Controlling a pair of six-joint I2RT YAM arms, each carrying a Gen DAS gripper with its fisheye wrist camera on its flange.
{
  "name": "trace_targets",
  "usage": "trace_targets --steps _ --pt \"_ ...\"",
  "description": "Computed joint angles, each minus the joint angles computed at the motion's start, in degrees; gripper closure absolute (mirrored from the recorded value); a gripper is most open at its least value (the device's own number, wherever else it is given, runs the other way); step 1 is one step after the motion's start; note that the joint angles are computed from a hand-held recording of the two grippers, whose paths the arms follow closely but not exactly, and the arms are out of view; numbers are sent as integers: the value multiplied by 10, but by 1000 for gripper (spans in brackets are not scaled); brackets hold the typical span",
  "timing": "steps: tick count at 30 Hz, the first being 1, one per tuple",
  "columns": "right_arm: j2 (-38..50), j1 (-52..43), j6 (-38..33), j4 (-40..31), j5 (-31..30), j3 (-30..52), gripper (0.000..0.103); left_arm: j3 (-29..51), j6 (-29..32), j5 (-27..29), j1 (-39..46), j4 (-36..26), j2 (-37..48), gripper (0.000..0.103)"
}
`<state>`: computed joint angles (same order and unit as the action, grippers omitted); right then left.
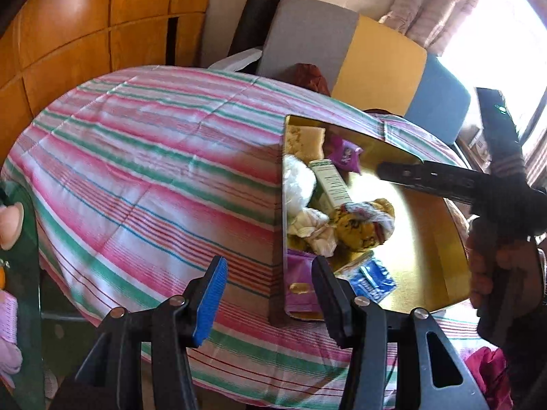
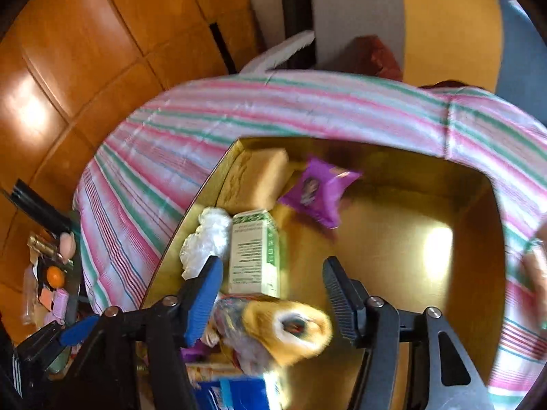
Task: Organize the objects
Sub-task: 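Carry the green-and-white box to the tray and open the right gripper, then move the left gripper to the cracker packet on the table and grasp it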
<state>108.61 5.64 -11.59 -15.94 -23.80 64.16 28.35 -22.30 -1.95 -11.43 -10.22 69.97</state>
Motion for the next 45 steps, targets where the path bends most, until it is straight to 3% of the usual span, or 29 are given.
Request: trace_targets --steps 6,12,21,28,30,34,45 --pt "-67 -98 -42 -9 -28 -46 36 27 -4 -36 -61 -27 -5 51" --pt "-85 -217 -108 -36 -30 -41 36 65 -5 -71 -124 -49 14 51" --pt "-12 -390 -166 -72 -29 80 36 149 0 -99 -216 -70 76 51" --pt "98 -485 -111 -25 -3 172 36 248 15 -103 -274 -91 165 51" --pt "129 -491 -71 -46 33 211 38 287 22 -94 -289 -96 198 51" --pt "144 -504 -45 -66 2 244 38 370 28 -77 -308 -106 273 51" --pt "145 -514 -30 -86 -26 253 37 667 -21 50 -319 -201 512 52"
